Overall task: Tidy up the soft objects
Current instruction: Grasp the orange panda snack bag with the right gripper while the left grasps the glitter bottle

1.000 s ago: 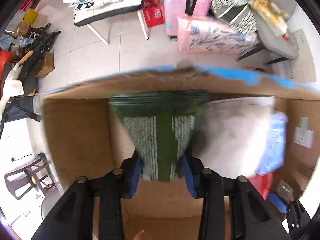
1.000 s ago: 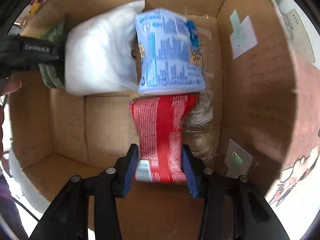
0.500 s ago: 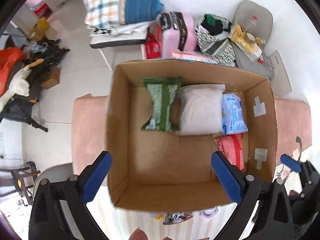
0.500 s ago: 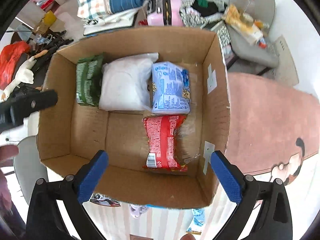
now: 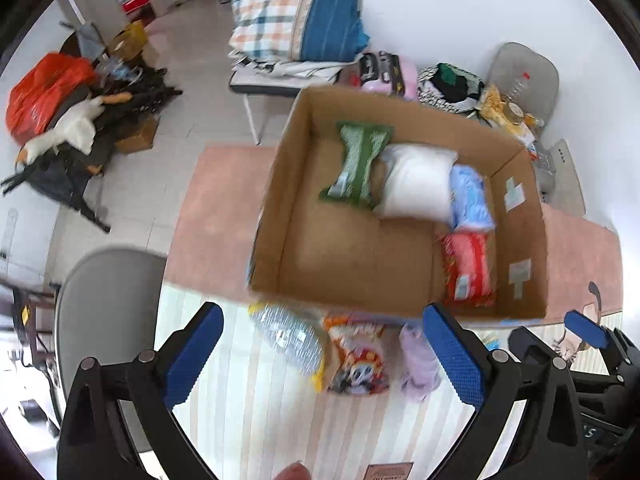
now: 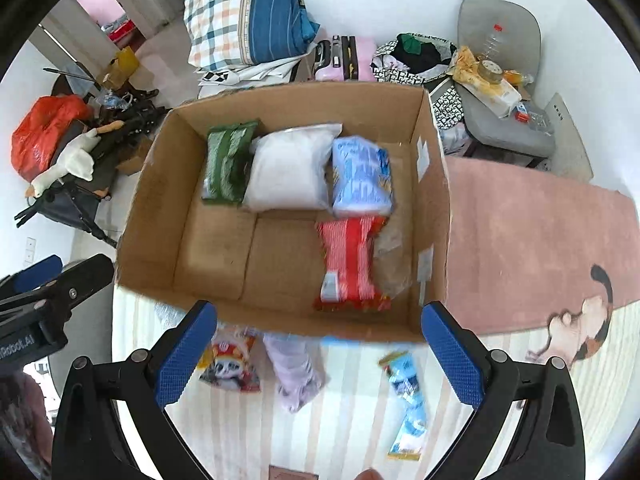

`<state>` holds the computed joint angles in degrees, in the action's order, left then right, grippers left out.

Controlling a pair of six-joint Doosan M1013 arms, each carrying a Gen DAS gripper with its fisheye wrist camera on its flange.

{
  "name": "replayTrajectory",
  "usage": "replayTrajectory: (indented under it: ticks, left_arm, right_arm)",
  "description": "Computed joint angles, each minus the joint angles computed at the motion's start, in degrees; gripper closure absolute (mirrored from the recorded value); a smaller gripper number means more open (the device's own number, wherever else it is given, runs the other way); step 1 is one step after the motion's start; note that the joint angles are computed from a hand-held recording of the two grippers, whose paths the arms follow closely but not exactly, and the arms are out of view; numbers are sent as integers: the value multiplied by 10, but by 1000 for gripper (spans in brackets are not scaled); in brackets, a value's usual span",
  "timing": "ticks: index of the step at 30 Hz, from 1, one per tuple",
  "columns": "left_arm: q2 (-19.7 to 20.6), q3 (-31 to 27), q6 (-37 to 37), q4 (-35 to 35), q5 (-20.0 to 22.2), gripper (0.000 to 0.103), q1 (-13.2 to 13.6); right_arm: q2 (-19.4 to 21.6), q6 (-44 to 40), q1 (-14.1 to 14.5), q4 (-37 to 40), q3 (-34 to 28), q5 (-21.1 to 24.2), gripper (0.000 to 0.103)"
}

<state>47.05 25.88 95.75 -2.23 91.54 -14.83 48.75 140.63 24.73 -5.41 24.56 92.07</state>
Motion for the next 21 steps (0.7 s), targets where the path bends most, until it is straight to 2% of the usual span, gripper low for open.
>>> replayTrajectory:
  ticks: [3,8,10,14,16,19,20,21]
  left_arm:
    - [-23,70,-1,16,-7,1,7]
    - [-12,109,-5,36,24,1,19]
    - [2,105,-16,19,45,1,28]
    - [36,75,-54,-53,89,1,45]
    - [56,53,-81,-91,112,1,51]
    - [78,34,-126,-133,129,2,57]
    - [81,33,-135,-140,126,4,57]
    - [83,33,-138,-139,124,16,57]
  right_arm:
    - [-32,18,8,21,72,-46,0]
    - [-36,49,14,65,131,-60,0]
    - [-24,53,17,68,126,-46,0]
    - [-21,70,21,101,138,-98,0]
    - [-14,79,22,112,130,-106,1]
    - [7,84,25,121,100,-92,9]
    - [12,83,25,126,93,-89,10]
    - [19,83,26,130,83,-84,11]
